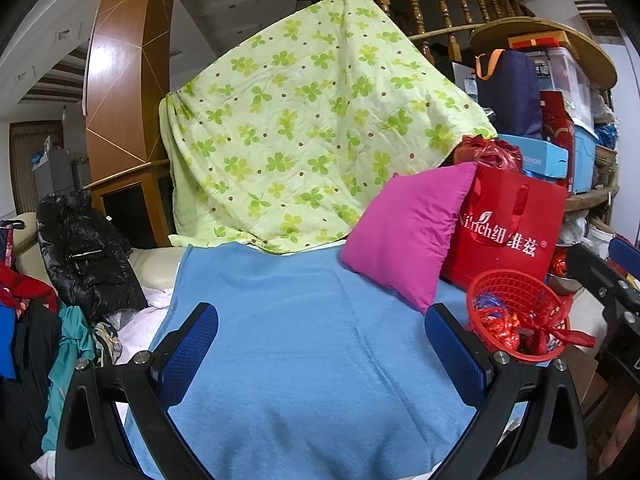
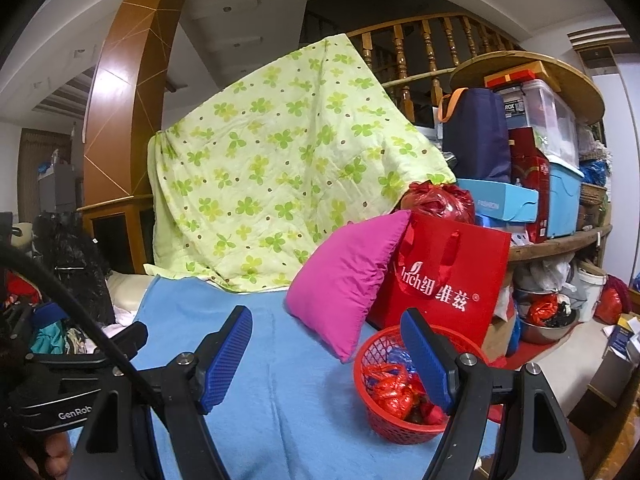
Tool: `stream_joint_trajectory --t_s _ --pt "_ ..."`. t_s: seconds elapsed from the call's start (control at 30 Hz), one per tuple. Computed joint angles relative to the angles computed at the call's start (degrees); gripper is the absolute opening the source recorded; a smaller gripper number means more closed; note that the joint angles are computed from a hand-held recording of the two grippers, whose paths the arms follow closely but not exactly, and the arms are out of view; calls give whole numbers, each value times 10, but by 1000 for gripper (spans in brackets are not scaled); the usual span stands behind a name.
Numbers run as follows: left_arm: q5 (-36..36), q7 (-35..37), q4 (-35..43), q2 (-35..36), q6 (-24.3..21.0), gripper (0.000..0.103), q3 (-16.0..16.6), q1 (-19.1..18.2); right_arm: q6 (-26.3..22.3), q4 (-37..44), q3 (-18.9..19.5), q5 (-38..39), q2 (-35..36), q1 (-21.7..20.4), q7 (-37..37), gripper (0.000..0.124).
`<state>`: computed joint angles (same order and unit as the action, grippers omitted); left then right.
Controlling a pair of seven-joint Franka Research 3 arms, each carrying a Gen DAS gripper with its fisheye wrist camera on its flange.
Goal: Collect trash
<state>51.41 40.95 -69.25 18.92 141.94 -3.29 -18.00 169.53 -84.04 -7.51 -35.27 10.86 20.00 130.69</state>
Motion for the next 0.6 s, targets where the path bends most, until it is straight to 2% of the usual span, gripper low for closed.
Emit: stream_joint_trajectory --t_s 0.37,0.6 --pt "-46 38 53 43 -5 103 6 8 -25 48 0 36 41 7 -42 80" --pt "-73 40 90 82 -11 103 21 14 -50 123 18 123 111 3 -139 80"
